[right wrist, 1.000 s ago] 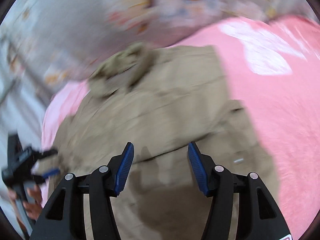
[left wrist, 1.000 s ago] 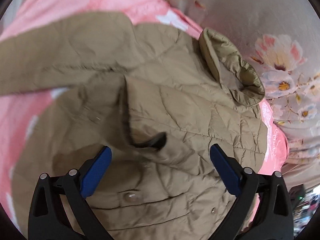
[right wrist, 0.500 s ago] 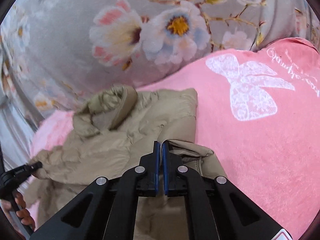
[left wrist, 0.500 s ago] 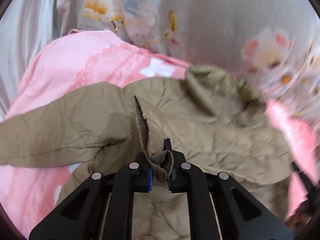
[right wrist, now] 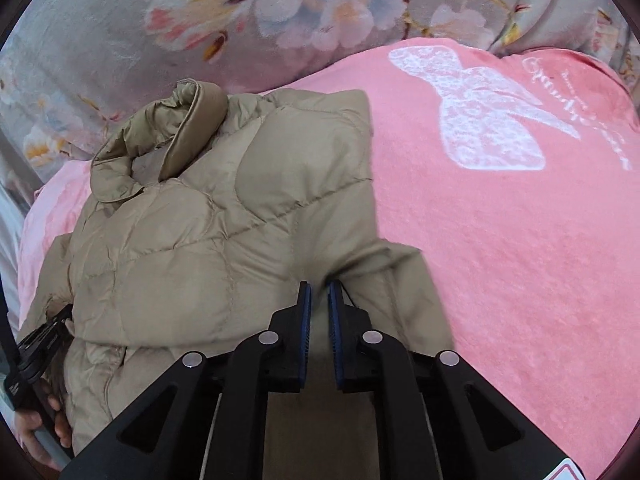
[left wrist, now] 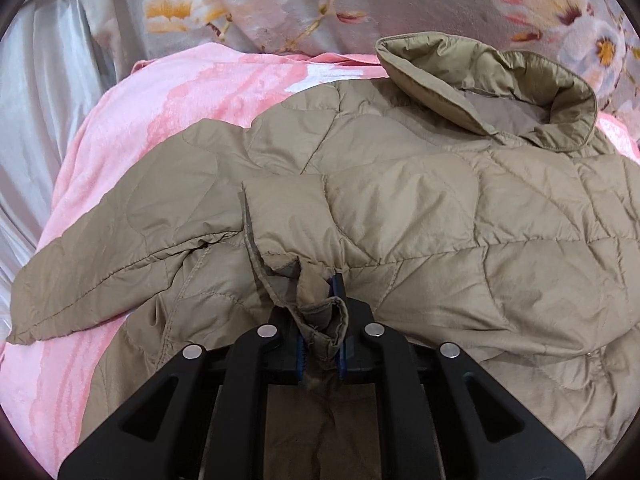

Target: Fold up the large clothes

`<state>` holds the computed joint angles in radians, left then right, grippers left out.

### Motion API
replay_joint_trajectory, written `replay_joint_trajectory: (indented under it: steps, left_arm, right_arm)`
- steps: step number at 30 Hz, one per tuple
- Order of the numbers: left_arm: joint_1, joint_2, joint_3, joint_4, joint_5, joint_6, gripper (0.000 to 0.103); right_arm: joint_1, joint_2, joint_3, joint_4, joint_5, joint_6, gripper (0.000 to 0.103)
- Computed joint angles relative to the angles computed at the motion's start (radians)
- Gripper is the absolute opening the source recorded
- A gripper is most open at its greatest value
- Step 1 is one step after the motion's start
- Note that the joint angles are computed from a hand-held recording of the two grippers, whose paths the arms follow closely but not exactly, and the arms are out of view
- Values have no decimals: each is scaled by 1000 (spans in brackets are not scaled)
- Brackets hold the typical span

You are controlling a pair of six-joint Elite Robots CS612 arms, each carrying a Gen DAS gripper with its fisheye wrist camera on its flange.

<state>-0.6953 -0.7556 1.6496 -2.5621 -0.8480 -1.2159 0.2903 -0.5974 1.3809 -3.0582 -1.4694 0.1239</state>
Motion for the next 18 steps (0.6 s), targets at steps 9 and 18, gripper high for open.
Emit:
replay_joint_trajectory:
  steps: [9, 18]
  left_arm:
    - [-7, 7, 0, -10, 27, -15, 11]
    - [-8, 9, 5, -29, 27, -14, 11]
  right_arm:
    - [89, -28, -16, -87, 23, -158, 15]
    - [145, 65, -141, 98, -45, -177, 11]
